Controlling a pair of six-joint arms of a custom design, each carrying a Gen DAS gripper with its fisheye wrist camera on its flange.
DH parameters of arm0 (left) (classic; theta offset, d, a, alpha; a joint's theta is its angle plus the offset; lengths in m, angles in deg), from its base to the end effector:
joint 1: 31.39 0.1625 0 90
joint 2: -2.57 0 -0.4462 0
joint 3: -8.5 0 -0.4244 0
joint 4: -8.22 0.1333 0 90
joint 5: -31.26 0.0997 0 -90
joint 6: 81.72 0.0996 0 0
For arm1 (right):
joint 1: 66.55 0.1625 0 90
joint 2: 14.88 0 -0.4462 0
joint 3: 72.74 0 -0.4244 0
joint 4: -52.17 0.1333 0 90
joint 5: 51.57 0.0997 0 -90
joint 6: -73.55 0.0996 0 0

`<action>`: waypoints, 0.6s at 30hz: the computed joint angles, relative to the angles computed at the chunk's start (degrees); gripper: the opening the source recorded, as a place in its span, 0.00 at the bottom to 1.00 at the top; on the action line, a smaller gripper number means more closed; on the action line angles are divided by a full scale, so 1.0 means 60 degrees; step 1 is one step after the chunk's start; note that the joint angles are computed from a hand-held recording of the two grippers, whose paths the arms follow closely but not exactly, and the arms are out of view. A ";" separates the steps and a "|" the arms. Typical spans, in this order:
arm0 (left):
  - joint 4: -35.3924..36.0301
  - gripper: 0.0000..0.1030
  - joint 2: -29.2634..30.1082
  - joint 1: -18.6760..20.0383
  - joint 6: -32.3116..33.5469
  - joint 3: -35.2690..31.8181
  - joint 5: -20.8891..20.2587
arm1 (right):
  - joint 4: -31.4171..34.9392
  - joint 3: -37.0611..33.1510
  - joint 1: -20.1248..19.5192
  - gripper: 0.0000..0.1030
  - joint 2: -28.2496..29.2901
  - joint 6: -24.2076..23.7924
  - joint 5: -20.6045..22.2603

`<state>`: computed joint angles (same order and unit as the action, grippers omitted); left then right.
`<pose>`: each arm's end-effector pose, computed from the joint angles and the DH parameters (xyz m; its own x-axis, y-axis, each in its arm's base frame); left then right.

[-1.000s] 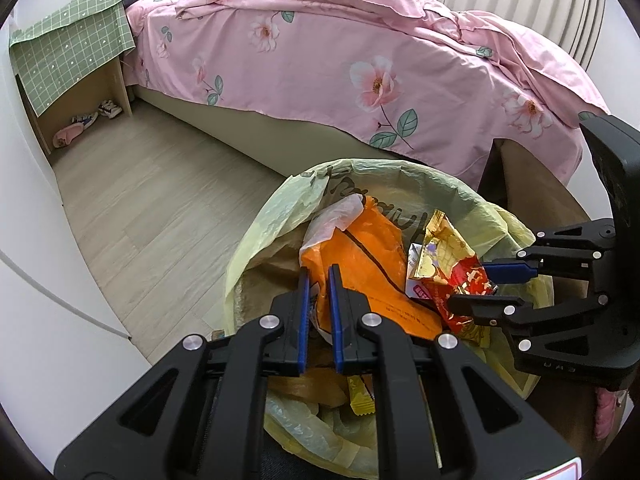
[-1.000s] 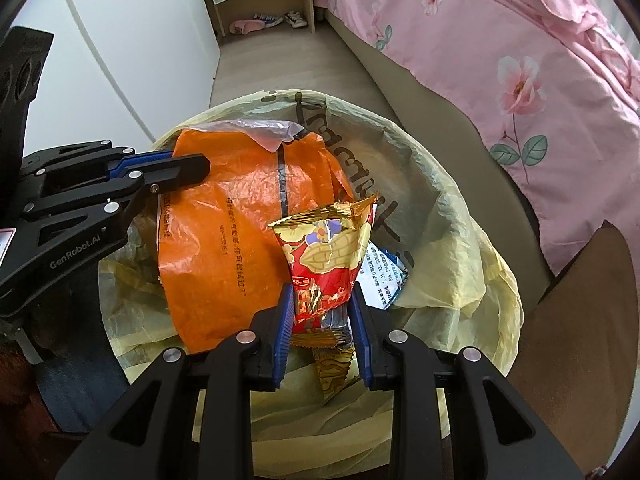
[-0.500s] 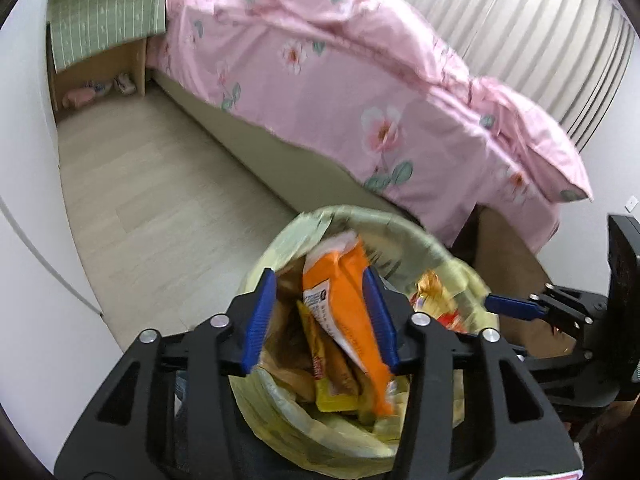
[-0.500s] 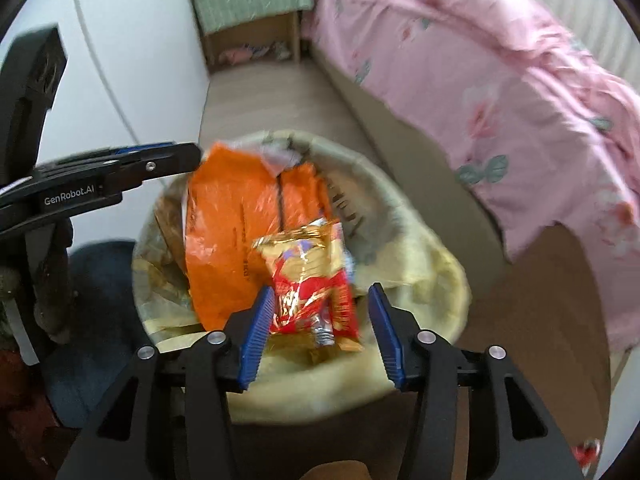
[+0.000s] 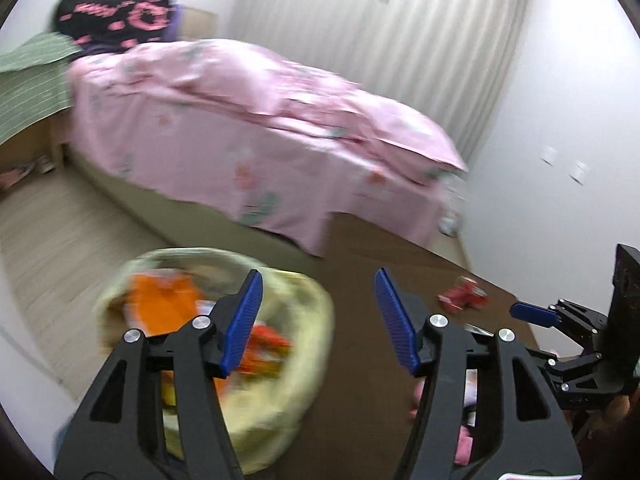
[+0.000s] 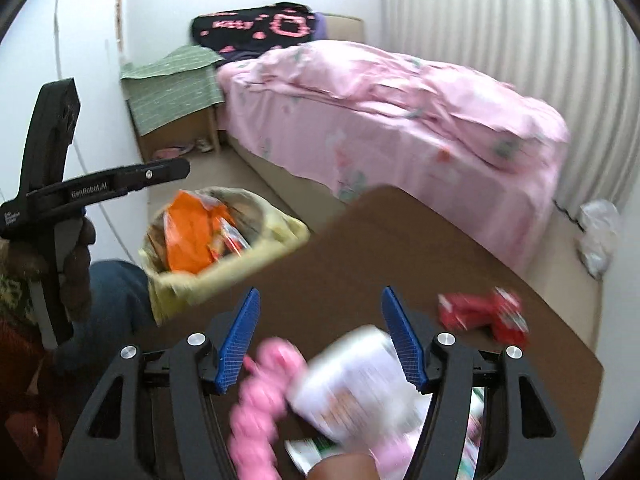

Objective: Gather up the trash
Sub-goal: 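Withdraw both open tools back toward the table, then grasp the red foil wrapper with the left tool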

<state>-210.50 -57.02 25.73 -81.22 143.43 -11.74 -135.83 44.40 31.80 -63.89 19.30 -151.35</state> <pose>-0.0697 -0.4875 0.1762 -0.8886 -0.1183 -0.4432 0.3316 0.5020 -0.7988 0.2003 -0.5630 0.0700 -0.4746 -0.7310 0.4903 -0.8748 0.4531 -0.1714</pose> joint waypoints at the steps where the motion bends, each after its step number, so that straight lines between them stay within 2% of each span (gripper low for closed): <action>1: 0.0112 0.54 0.0198 -0.0069 0.0153 -0.0136 -0.0315 | -0.0375 0.0307 -0.0225 0.58 -0.0279 -0.0017 0.0015; 7: 0.1103 0.54 0.1287 -0.0329 0.1176 -0.1103 -0.1581 | -0.2197 0.1411 -0.1297 0.58 -0.1106 -0.0071 -0.0158; 10: 0.2203 0.54 0.1660 -0.0274 0.1680 -0.1848 -0.2468 | -0.2888 0.1894 -0.1883 0.58 -0.1381 -0.0125 0.0065; 12: 0.3201 0.54 0.2024 -0.0230 0.2685 -0.2670 -0.3020 | -0.3488 0.2185 -0.2262 0.58 -0.1475 -0.0111 0.0172; 14: 0.4562 0.54 0.2491 -0.0160 0.3777 -0.3744 -0.3081 | -0.4086 0.2408 -0.2535 0.58 -0.1443 -0.0070 0.0256; 18: 0.6256 0.54 0.3449 0.0134 0.4683 -0.5580 -0.3028 | -0.4559 0.2694 -0.3180 0.58 -0.1506 0.0243 0.0724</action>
<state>-172.96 -36.33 26.53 -53.12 109.95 -29.91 -163.18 60.56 12.72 -72.93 20.76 -147.00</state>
